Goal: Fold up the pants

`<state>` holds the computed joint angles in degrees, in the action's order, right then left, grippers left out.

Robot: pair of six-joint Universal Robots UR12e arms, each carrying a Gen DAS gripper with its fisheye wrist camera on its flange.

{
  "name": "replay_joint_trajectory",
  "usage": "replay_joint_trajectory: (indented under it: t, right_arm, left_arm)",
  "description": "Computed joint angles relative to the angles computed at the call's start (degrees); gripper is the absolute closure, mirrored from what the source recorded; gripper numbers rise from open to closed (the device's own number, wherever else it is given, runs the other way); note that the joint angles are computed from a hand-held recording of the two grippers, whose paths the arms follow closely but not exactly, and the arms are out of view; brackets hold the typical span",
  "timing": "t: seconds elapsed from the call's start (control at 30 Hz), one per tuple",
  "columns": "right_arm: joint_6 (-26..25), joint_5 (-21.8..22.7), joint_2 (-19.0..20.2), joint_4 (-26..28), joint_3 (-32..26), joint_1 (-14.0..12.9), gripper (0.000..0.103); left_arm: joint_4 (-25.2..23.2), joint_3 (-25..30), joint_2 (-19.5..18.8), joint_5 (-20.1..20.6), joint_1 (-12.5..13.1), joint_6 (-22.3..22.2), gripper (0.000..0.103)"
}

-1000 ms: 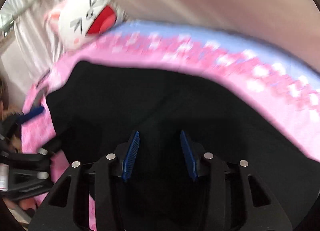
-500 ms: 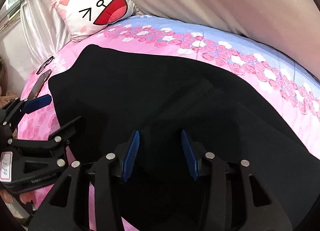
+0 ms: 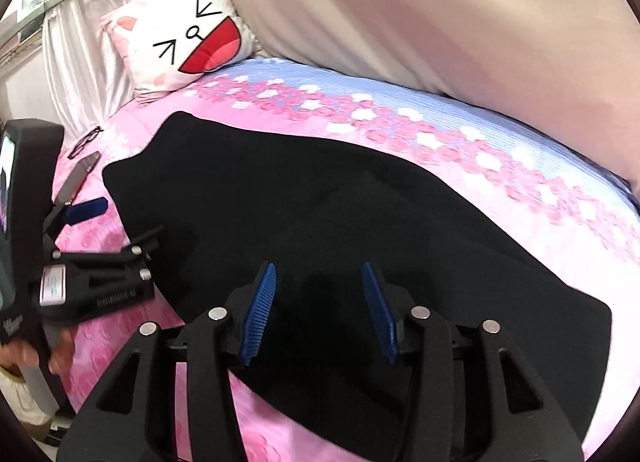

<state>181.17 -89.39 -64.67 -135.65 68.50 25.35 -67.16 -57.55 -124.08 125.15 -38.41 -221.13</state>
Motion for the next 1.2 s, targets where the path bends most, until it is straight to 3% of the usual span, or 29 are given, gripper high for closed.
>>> replay_joint_trajectory:
  t: [0.17,0.37,0.4,0.5,0.57,0.6,0.73,0.8,0.87,0.97,1.03,1.2]
  right_arm:
    - [-0.9,-2.2,-0.4,0.1,1.0,0.0,0.048]
    - [0.4,2.8,1.3,1.7,-0.4,-0.8,0.047]
    - [-0.4,2.7,2.0,3.7,-1.3,-0.6,0.044]
    - [-2.1,-0.1,2.2,2.8,-1.2,0.4,0.041]
    - [-1.5,0.3,1.4,1.0,-0.4,0.3,0.043]
    - [-1.1,0.4,1.1,0.5,0.0,0.3,0.043]
    - [-0.9,-3.0,-0.7,-1.8,1.9,0.4,0.042]
    - [0.3,-3.9,-1.6,-2.7,3.1,0.2,0.042]
    - [1.8,-4.1,-2.8,-3.6,4.6,-0.3,0.041]
    - [2.9,-5.6,-4.0,-4.2,6.2,-0.7,0.029]
    - [3.3,-6.8,-4.5,-3.8,6.8,-0.9,0.028]
    - [5.0,-7.6,-5.4,-3.5,8.4,-1.6,0.028]
  left_arm:
    - [-0.7,-0.7,0.5,-0.2,0.2,-1.5,0.016]
    - [-1.3,-1.6,0.9,-0.3,0.3,-2.3,0.016]
    - [-1.5,-1.6,1.0,-0.4,0.4,-2.5,0.016]
    - [-1.2,-2.3,1.4,-0.2,0.5,-2.9,0.016]
    - [0.6,-3.8,2.3,-0.7,0.9,-3.7,0.016]
    - [2.7,-5.2,3.2,-2.1,1.3,-4.4,0.016]
    - [16.5,-14.9,8.8,-15.2,5.4,-12.4,0.016]
    - [19.4,-17.9,10.5,-18.1,7.1,-16.5,0.016]
    - [19.4,-19.3,11.2,-18.1,8.2,-19.7,0.016]
    - [20.4,-19.3,11.1,-18.6,9.2,-19.6,0.016]
    - [21.0,-18.5,10.4,-19.2,9.6,-19.2,0.016]
    - [18.0,-14.4,7.5,-15.0,9.2,-17.7,0.013]
